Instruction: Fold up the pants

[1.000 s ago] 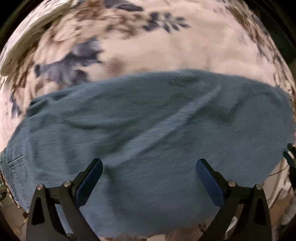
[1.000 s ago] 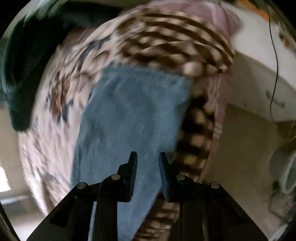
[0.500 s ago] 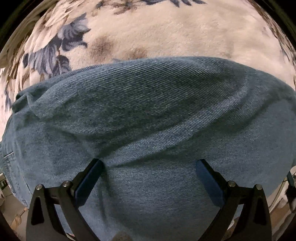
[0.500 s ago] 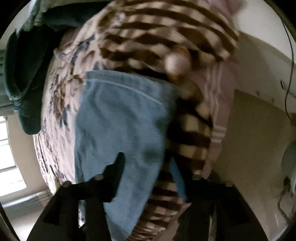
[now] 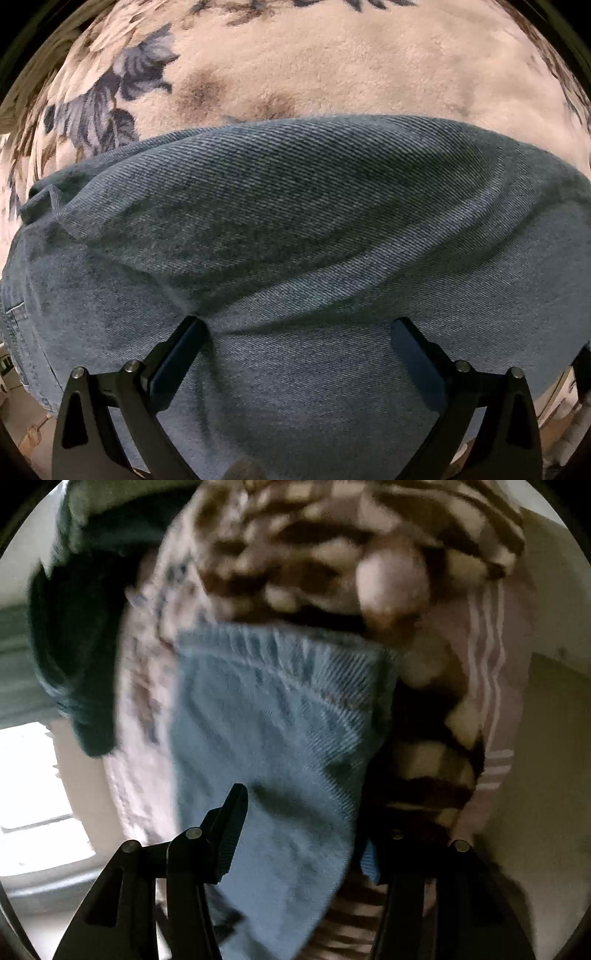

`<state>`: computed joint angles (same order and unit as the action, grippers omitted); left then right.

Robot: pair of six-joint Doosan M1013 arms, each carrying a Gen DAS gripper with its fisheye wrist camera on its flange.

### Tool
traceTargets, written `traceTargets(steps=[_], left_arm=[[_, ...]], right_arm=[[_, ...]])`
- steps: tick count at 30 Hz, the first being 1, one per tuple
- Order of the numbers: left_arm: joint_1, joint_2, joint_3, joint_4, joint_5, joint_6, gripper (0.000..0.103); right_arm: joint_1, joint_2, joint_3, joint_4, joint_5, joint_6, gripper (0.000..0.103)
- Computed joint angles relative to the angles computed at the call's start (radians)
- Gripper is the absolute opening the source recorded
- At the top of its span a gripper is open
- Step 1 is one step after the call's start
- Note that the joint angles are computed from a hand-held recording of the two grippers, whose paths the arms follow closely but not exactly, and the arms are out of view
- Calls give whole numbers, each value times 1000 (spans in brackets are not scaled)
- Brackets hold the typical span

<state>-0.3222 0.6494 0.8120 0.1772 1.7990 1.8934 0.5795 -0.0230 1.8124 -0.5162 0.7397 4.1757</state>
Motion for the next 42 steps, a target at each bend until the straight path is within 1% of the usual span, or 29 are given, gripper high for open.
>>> traceTargets(steps=[2, 3, 4, 6, 7, 8, 9, 10, 11, 12, 13, 14, 16, 17, 19, 20, 21, 23, 24, 26, 27, 29, 31, 33, 35, 37, 39, 41, 42], left_arm=[[0, 3, -3, -4, -4, 0, 103], [1, 2, -2, -5, -8, 1, 103], [1, 3, -2, -7, -13, 0, 103], [7, -6, 19, -9, -40, 0, 103], [11, -21, 45, -10, -58, 2, 103], [23, -50, 92, -13, -86, 7, 103], [24, -54, 99, -16, -98, 3, 103], [26, -67, 114, -19, -107, 3, 103], [29, -73, 122, -23, -119, 3, 103], [31, -77, 130, -26, -132, 1, 103], [34, -80, 135, -29, -139, -1, 103], [34, -83, 139, -29, -143, -5, 103], [36, -87, 145, -29, -151, -13, 103], [36, -92, 151, -31, -156, -20, 103], [40, -98, 160, -37, -170, -26, 103], [42, -101, 164, -40, -175, -26, 103], [44, -103, 167, -42, -179, -24, 103], [45, -106, 164, -39, -170, -25, 103], [43, -103, 157, -35, -161, -24, 103], [42, -92, 133, -34, -130, -34, 103], [43, -87, 120, -31, -112, -32, 103], [45, -79, 101, -22, -90, -33, 103], [46, -74, 89, 1, -78, -34, 103], [56, -67, 72, -1, -60, -41, 103], [74, -57, 46, -10, -35, -42, 103], [96, -47, 17, -20, -12, -40, 103], [126, -35, -22, -42, 9, -39, 103], [159, -22, -63, -30, 25, -33, 103], [173, -14, -82, -24, 35, -31, 103]], right_arm=[[25, -4, -2, -138, 1, 85, 44], [30, -6, -1, -194, -18, 110, 44], [31, -6, -3, -207, -27, 101, 44], [10, 1, -12, -134, -46, -28, 46], [-2, 6, -12, -99, -54, -69, 46], [-12, 12, -6, -79, -61, -76, 46], [-18, 11, 15, -99, -94, -30, 46], [-17, 7, 42, -161, -127, 68, 45], [-17, 6, 54, -218, -142, 140, 37], [-17, 4, 68, -327, -166, 237, 31], [-19, 2, 77, -389, -187, 282, 25], [-23, 4, 78, -421, -201, 286, 25], [-36, 12, 81, -431, -238, 267, 27], [-44, 18, 84, -398, -252, 250, 28], [-52, 28, 101, -450, -289, 326, 29], [-53, 30, 105, -461, -298, 339, 28], [-57, 34, 100, -431, -299, 300, 27], [-63, 46, 61, -287, -253, 118, 16], [-64, 53, 38, -227, -221, 39, 14], [-66, 54, 8, -164, -172, -47, 11], [-61, 58, -21, -128, -127, -103, 10], [-61, 60, -55, -104, -89, -154, 7], [-58, 74, -111, -56, -35, -260, 7], [-54, 94, -174, -18, 10, -361, 6], [-54, 123, -245, 11, 48, -449, 6], [-43, 152, -308, 29, 79, -518, 6], [-33, 198, -392, 55, 103, -601, 6], [-16, 239, -461, 74, 127, -653, 6], [-8, 277, -516, 96, 131, -700, 6]])
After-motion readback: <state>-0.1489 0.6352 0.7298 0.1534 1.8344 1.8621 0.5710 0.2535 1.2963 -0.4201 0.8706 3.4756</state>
